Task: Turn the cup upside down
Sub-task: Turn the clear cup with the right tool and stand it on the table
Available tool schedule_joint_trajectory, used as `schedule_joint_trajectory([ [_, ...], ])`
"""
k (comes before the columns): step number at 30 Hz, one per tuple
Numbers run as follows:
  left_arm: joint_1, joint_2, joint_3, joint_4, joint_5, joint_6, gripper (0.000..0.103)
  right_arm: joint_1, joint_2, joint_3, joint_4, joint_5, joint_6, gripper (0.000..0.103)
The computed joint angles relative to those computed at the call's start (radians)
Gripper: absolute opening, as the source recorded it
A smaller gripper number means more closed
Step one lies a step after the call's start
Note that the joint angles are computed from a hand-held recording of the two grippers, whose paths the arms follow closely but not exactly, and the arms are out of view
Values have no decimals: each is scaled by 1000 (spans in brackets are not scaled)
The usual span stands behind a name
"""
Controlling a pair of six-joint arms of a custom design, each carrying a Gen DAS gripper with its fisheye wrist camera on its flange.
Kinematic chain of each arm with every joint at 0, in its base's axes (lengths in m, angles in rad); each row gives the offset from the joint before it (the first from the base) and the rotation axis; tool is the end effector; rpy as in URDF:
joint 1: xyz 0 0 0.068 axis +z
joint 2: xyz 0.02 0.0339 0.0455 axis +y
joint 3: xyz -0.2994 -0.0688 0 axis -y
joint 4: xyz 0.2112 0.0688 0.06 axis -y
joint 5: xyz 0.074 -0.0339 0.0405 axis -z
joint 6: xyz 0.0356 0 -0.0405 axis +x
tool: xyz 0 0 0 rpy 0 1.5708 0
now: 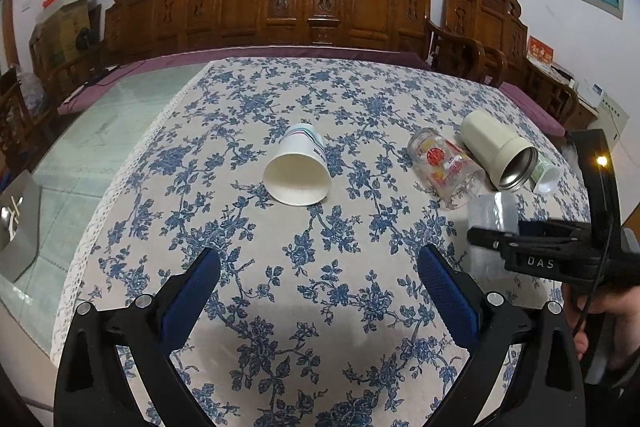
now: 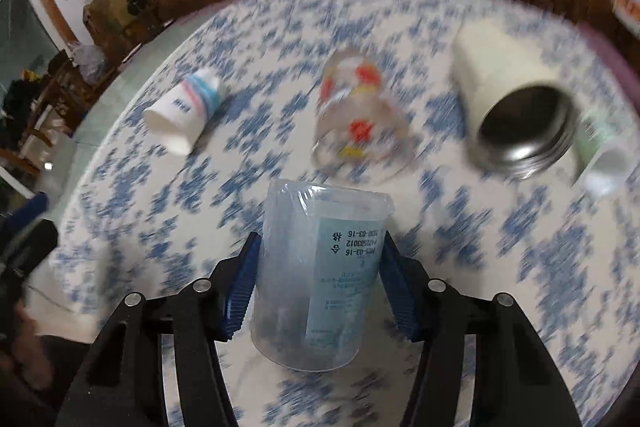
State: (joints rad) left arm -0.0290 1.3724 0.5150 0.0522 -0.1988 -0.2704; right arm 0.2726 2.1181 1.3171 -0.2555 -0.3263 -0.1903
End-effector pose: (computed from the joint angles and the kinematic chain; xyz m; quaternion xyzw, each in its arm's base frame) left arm 0.2201 0.0006 0.2081 -0.1479 0.9119 0.0356 0.3812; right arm 0.4003 0.1238 0.1655 -0.2591 0.9194 0.1673 0.2443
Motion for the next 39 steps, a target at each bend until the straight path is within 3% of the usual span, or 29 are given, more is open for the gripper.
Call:
schedule_joint_trajectory([
  [6,-13,4,-2,3,-5,0,95,6,-37,-128,269,119,-23,60],
  [15,-15,5,-4,8,-8,3,95,36,-80,-295,440,215,-62,60],
  [28,-43,0,-3,5,-27,-1,95,-8,-133,-384,418,99,-20,59],
  [33,-44,-2,-4,7,-28,-1,95,-27,-147,-378,395,58,-13,75],
  [39,-85,-18,-3,-13,-57,-23,95,-59,-216,-422,380,7,-24,84],
])
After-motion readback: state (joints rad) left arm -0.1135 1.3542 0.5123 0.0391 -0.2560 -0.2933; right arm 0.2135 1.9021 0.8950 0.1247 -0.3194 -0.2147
